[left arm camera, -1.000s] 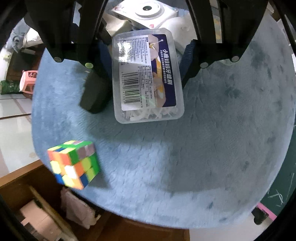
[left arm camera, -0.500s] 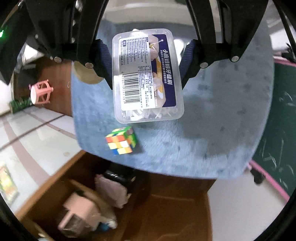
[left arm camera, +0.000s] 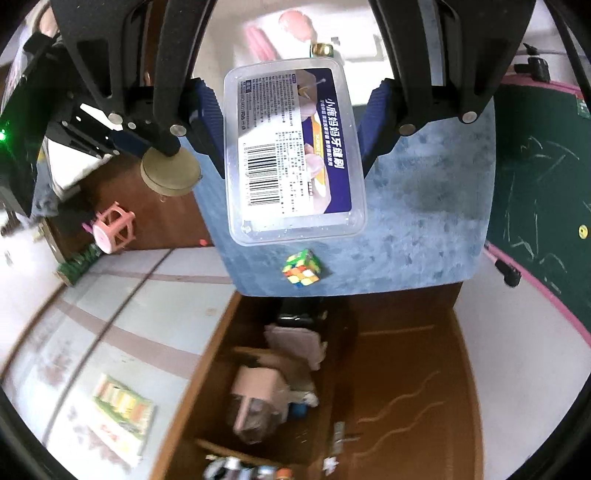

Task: Organize rigid objects
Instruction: 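Carry the clear box and round tin toward the white tray, then lower the clear box and round tin into the tray and open both tools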

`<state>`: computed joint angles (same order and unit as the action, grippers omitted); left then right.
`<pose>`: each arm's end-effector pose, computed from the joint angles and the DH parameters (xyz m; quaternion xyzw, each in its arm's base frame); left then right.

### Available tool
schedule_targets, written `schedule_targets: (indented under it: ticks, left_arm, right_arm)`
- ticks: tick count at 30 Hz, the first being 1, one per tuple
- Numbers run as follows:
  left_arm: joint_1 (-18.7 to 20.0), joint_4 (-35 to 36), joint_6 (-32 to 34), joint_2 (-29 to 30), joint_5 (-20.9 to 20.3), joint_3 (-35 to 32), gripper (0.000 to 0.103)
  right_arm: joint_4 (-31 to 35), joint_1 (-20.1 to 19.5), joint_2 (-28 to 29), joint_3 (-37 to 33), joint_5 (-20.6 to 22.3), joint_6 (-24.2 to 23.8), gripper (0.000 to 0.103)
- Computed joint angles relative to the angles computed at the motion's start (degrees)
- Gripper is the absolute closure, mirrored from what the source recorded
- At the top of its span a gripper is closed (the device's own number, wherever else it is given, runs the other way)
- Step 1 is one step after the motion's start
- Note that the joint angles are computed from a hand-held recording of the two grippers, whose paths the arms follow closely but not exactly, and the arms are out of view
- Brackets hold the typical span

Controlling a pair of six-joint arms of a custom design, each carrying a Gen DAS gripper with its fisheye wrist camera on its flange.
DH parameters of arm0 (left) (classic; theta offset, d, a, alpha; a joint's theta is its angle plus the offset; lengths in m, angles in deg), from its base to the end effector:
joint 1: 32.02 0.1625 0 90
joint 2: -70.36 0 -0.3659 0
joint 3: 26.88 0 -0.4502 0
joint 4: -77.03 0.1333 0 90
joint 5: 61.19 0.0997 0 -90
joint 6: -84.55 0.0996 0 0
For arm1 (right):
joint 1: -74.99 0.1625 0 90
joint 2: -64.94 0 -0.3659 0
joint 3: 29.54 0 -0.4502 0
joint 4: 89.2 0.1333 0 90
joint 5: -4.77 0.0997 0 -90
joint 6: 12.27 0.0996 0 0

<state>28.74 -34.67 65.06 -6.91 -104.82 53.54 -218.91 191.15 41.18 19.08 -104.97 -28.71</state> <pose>-0.1366 -0.6645 0.4612 0.0139 0.9093 -0.2953 0.2928 0.4703 -0.7313 0.0556 0.3342 -0.9183 0.1413 0.1586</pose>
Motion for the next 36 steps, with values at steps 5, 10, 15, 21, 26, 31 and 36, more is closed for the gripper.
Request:
schedule_targets:
  ticks: [5, 10, 15, 21, 26, 31, 36]
  left_arm:
    - [-2.32, -0.97, 3.18, -5.30, -0.40, 6.59, 0.036]
    - [-1.89, 2.08, 4.83, -8.39, -2.88, 11.86, 0.036]
    - [-0.60, 6.63, 5.39, -11.48, -3.76, 18.34, 0.036]
    - [2.09, 11.67, 2.79, -14.68, -4.93, 24.55, 0.036]
    - [3.04, 13.57, 0.97, -16.29, -3.79, 28.11, 0.036]
    - [3.34, 13.55, 0.23, -17.32, -3.53, 30.14, 0.036]
    - [3.56, 13.09, 0.81, -17.92, -3.42, 31.61, 0.036]
  right_arm:
    - [-7.73, 2.20, -8.76, 13.92, -2.46, 1.91, 0.083]
    - [-12.08, 2.98, -14.59, 25.05, -5.29, 6.17, 0.083]
    - [-12.34, 2.53, -17.11, 32.72, -8.88, 10.84, 0.083]
    - [-11.17, 1.06, -18.23, 38.99, -11.94, 16.66, 0.083]
    - [-10.58, 0.41, -18.29, 41.35, -12.49, 18.91, 0.083]
    - [-11.55, 0.41, -17.47, 42.10, -13.49, 18.55, 0.083]
    - [-11.28, 0.58, -16.41, 41.67, -14.32, 18.01, 0.083]
